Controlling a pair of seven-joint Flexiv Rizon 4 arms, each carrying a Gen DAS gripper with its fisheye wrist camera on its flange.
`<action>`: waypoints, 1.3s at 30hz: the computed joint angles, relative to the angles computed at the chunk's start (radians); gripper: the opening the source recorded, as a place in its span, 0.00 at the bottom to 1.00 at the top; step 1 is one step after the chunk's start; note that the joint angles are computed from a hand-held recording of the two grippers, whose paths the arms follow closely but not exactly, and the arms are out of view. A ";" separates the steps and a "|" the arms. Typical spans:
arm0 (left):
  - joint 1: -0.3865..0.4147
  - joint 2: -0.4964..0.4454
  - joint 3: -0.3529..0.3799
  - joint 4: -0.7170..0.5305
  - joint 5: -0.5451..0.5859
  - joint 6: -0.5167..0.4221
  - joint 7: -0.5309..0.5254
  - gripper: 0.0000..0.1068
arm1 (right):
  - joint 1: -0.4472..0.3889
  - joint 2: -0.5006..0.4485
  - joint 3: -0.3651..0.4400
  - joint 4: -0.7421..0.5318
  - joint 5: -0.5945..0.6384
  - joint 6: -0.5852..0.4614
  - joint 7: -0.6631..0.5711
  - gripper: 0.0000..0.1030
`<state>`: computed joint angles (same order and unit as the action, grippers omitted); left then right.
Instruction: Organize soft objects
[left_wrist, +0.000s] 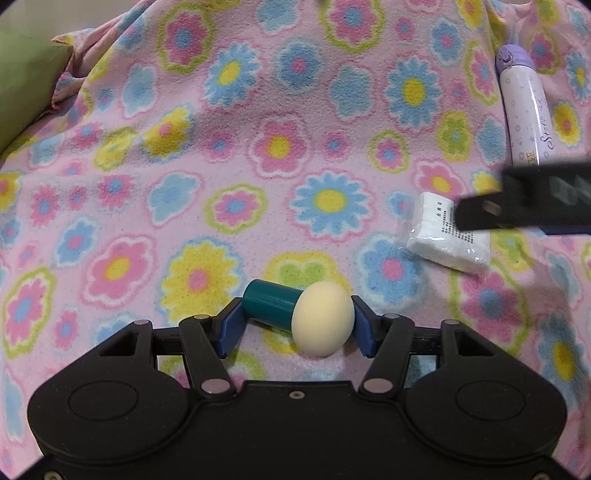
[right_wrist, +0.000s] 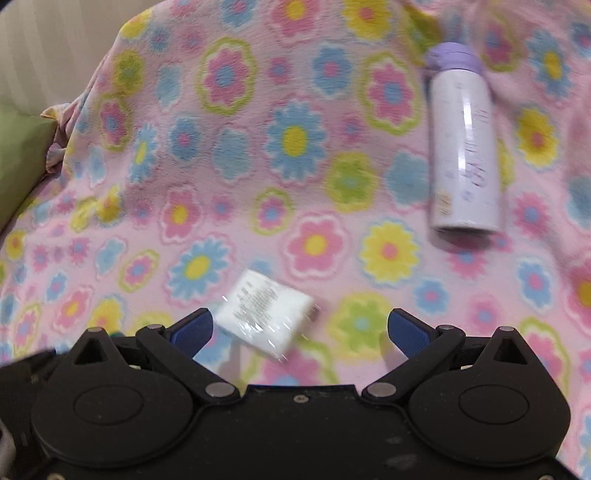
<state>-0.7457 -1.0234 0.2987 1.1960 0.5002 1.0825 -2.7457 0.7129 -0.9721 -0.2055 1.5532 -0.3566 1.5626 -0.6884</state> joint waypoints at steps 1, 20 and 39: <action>0.000 0.000 0.000 0.000 0.000 0.000 -0.001 0.53 | -0.021 -0.011 0.033 -0.036 -0.004 -0.038 -0.007 0.99; -0.001 0.002 0.001 0.001 0.007 0.004 -0.008 0.53 | -0.050 -0.063 0.083 -0.131 -0.091 -0.176 0.023 0.58; 0.001 0.002 -0.002 -0.001 0.006 -0.002 0.002 0.53 | 0.053 0.137 -0.078 0.275 -0.004 0.040 0.104 0.56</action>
